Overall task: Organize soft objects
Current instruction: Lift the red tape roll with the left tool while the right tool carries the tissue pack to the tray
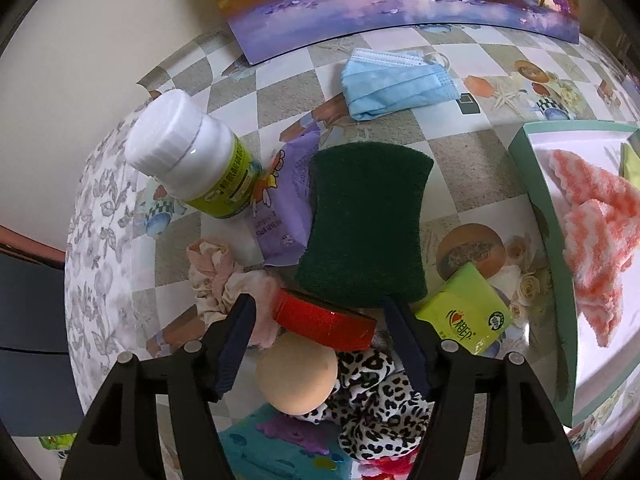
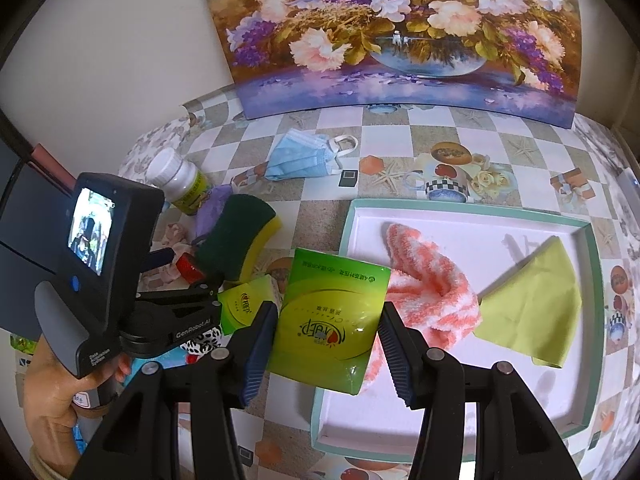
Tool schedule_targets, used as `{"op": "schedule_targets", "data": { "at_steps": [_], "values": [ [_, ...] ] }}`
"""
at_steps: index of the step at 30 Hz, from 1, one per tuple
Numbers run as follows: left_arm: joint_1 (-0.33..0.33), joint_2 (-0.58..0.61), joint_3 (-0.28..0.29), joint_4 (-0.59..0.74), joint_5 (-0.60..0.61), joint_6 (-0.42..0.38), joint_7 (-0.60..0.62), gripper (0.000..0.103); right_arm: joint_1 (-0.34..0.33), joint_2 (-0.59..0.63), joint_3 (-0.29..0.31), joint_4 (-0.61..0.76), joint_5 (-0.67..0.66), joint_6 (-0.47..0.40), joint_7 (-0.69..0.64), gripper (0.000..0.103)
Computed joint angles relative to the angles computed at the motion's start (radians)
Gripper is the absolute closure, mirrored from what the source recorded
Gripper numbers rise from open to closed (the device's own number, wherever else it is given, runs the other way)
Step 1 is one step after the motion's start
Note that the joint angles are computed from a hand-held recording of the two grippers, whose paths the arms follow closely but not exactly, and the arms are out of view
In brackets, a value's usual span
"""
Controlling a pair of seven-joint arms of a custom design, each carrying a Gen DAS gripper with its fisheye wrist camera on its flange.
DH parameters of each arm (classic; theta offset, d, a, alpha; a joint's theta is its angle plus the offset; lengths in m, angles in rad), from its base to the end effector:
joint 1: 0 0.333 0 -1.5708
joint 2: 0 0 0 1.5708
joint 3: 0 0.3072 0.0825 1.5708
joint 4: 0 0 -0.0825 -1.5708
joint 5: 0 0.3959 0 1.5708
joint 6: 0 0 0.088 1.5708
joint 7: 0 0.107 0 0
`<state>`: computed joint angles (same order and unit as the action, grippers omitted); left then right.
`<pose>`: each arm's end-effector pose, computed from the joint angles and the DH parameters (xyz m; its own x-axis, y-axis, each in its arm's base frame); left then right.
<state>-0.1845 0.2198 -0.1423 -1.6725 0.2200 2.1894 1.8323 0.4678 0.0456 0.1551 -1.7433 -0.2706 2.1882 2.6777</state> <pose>0.6342 -0.1990 0.4934 -0.5877 -0.7712 -0.2447 -0.7376 0.6349 -0.2299 0.5132 0.3545 0.5682 -0.3136 -0.9245 -0.2170 -0.8389 0.3767 -0.3928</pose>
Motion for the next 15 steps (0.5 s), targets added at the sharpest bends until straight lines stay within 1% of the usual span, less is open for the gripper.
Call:
{"op": "schedule_targets", "data": {
  "at_steps": [9, 13, 15],
  "values": [
    [0.005, -0.005, -0.001, -0.014, -0.003, 0.004, 0.028, 0.034, 0.0, 0.0, 0.0, -0.001, 0.005, 0.001, -0.004, 0.049],
    [-0.002, 0.006, 0.004, -0.017, 0.03, -0.001, 0.015, 0.034, 0.0, 0.0, 0.0, -0.003, 0.006, 0.002, -0.002, 0.049],
    [-0.001, 0.006, 0.004, -0.022, 0.028, 0.018, 0.009, 0.034, 0.0, 0.0, 0.0, -0.003, 0.006, 0.002, -0.003, 0.049]
  ]
}}
